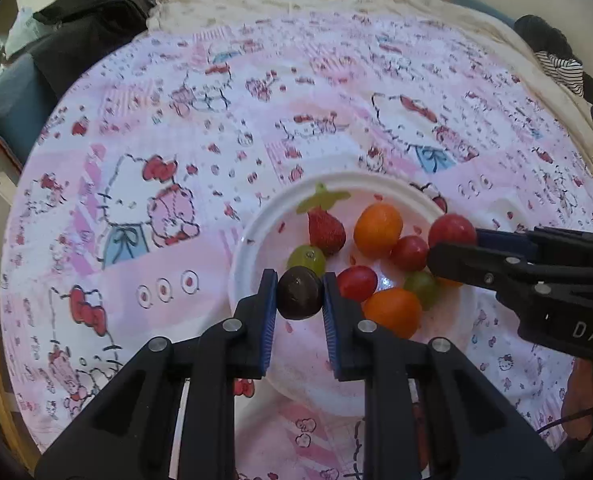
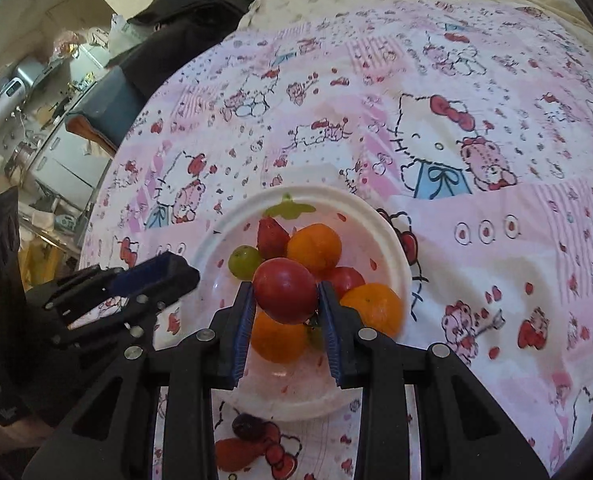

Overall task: Organize fruits
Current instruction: 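Lower the plum and tomato onto the white plate and open both tools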

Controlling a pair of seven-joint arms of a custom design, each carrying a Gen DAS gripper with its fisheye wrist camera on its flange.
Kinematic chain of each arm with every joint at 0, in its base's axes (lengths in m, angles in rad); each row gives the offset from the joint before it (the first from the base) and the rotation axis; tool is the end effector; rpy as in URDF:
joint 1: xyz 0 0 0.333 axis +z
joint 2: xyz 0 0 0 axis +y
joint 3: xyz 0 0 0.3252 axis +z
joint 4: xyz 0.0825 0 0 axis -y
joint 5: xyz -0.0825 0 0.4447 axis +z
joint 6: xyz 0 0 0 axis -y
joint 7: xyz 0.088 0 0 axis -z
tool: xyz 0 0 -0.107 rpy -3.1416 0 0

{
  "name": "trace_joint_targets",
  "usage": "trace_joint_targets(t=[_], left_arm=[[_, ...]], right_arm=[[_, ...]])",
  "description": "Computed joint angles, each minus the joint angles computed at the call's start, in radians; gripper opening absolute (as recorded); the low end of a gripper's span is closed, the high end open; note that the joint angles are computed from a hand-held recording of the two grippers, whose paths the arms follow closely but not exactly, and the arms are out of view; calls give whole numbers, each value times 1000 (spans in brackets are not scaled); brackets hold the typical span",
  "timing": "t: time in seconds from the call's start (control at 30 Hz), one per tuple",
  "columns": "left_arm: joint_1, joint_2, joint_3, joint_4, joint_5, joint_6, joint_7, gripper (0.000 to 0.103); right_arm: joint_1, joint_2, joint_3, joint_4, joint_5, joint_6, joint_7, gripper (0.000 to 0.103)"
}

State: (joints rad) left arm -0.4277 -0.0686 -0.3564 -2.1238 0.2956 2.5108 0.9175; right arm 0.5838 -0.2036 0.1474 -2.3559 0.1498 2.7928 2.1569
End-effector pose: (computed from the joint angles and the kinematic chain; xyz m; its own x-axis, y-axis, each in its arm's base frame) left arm 0.4343 -0.4404 0.4686 -0.3339 -0.9424 0.0204 -0.8263 0.2822 -0.4874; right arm 0.4249 0.3746 0.4581 0.1246 -0.9053 -0.4061 -0.8951 0.0741 -0.4397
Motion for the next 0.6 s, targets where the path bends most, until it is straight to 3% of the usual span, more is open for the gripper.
trace_joint_targets(t=[0.17, 0.43, 0.5, 0.57, 0.6], left_arm=[[0, 12, 11, -10, -63, 16, 23, 18], [-4, 33, 13, -3, -86, -18, 45, 20], [-7, 41, 14, 4, -89, -35, 55, 25], [-9, 42, 16, 4, -88, -43, 54, 43], [-9, 38, 16, 1, -79, -42, 43, 47]], right_arm=[[31, 36, -33, 16, 140, 3, -92, 34], [15, 41, -18, 7, 209, 5, -112, 36], [28, 40, -28, 4, 266, 19, -142, 36], [37, 38, -37, 2, 324, 18, -174, 41], [37, 36, -36, 0, 337, 24, -178, 43]])
